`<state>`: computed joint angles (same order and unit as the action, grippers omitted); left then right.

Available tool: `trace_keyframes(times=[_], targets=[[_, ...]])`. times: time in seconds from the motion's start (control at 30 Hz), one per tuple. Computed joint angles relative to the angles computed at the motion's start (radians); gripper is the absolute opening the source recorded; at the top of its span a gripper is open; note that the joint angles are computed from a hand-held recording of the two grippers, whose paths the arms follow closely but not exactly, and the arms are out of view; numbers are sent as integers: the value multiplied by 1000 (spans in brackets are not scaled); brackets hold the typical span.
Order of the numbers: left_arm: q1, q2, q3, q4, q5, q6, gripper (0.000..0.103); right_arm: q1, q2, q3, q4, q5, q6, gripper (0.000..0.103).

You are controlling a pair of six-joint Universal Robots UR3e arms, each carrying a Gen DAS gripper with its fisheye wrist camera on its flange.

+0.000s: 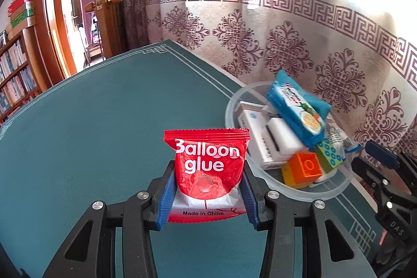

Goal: Organize objects
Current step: 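Carry the red glue packet into the bowl and release it with the left gripper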

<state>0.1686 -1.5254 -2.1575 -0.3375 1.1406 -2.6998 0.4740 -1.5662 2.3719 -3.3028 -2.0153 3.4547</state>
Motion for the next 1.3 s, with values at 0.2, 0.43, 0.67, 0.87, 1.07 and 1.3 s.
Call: trace_keyframes(times=[0.2, 0.43, 0.67, 0.87, 1.07, 1.3], targets=[[-108, 11, 14, -30, 13, -7, 48, -71, -88, 116, -42, 68, -14, 51], [-219, -33, 54, -61, 29, -14, 48, -142, -151, 183, -61, 132, -51, 51], [-284, -80, 91, -76, 32, -17, 48, -193, -186, 221, -75, 182, -60, 51], [-311, -121, 123, -81, 38, -10, 48, -209, -192, 234, -83, 189, -55, 51], [-324, -200, 180, -32, 42, -31, 48, -197, -167, 230, -100, 174, -48, 51], [-319, -256, 200, 36, 16, -62, 49, -180, -141, 217, -113, 159, -48, 51]])
